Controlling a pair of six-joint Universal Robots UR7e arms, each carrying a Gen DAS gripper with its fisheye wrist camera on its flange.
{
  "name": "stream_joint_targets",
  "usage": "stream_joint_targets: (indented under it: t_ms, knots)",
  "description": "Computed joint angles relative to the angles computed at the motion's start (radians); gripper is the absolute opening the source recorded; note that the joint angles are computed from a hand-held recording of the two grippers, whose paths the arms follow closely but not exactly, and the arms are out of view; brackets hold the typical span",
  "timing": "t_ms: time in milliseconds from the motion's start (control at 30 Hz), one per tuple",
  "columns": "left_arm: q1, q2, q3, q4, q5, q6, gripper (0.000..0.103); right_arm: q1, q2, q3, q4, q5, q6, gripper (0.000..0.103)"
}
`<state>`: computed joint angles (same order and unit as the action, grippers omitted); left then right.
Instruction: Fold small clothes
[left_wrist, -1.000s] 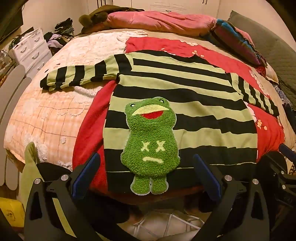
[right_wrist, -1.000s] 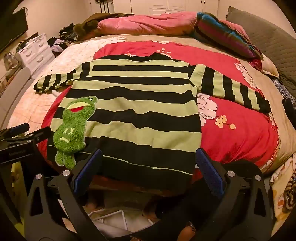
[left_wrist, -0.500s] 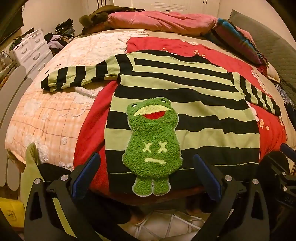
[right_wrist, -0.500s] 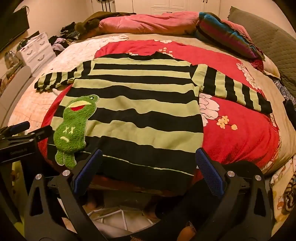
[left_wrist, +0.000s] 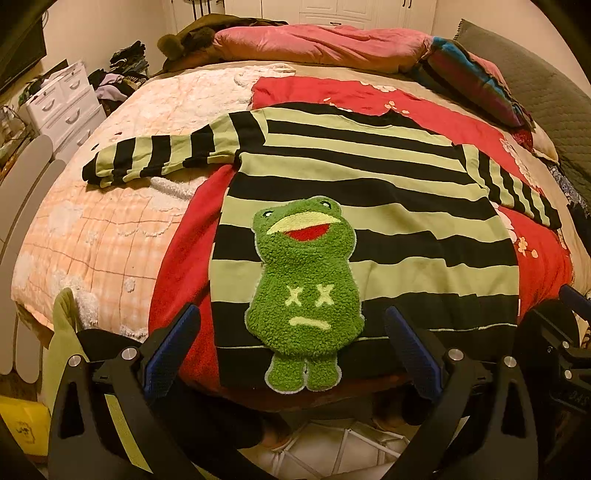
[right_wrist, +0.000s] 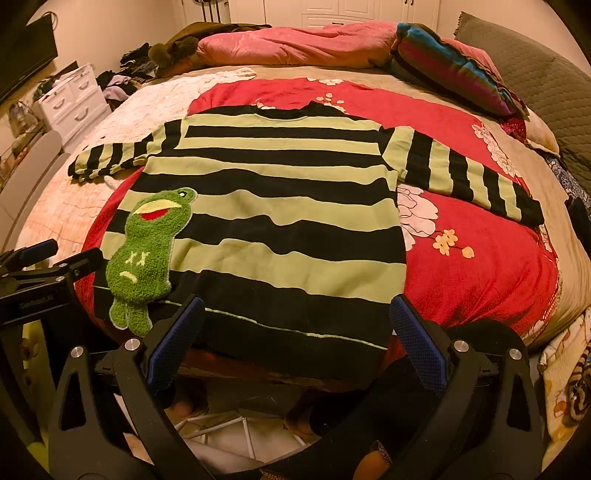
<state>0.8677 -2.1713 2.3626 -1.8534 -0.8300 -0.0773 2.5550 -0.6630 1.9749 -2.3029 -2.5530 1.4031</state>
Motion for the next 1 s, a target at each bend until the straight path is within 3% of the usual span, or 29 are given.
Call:
stream_joint_targets:
  t_ms: [1000]
  knots:
    - [-0.001, 0.008, -0.002, -0.015, 0.018, 0.005, 0.099, 0.000, -0.001, 0.002, -0.002, -0.003, 0.000, 0.094]
